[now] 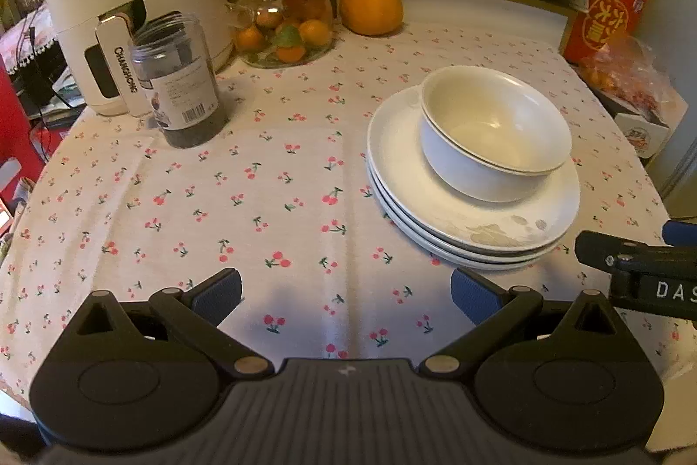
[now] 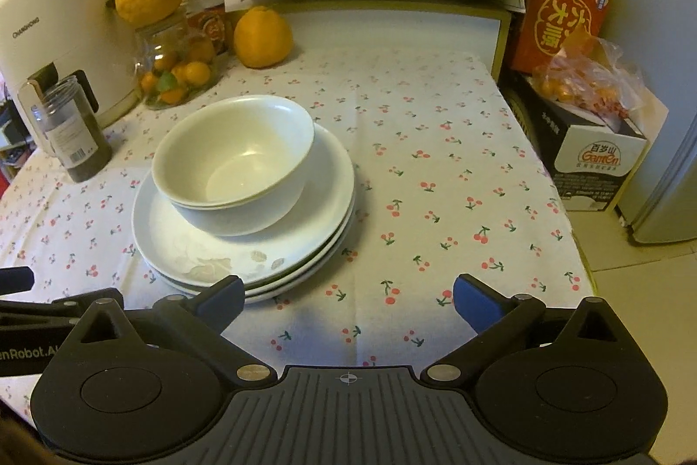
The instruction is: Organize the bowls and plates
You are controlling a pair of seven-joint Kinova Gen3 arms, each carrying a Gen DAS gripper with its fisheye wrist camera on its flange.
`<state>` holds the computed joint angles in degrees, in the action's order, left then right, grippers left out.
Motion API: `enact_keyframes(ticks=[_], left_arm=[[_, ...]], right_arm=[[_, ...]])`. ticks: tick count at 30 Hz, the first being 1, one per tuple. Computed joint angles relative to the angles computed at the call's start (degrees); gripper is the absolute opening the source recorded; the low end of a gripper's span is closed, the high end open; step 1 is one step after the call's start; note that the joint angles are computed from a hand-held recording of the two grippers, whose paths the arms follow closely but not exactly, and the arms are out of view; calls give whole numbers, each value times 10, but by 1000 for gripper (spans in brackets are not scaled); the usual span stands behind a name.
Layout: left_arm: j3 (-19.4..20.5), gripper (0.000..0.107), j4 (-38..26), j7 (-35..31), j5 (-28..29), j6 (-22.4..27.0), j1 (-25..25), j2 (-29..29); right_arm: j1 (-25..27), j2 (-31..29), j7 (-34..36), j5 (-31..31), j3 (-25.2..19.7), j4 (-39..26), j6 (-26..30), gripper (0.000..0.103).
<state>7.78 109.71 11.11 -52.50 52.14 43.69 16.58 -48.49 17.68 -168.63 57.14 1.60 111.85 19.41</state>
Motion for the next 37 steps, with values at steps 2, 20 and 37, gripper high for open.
enact_keyframes(ticks=[2,20,37], left_arm=[[0,103,-1,2,-3,7,3,1],[2,103,-6,-2,-12,21,9,6],[0,103,8,-7,-18,2,1,-1]], right_arm=[[2,1,5,-4,-3,-1,-1,103],[-1,3,22,-20,3,-3,0,103],[-7,7,22,-19,9,-3,-4,103]])
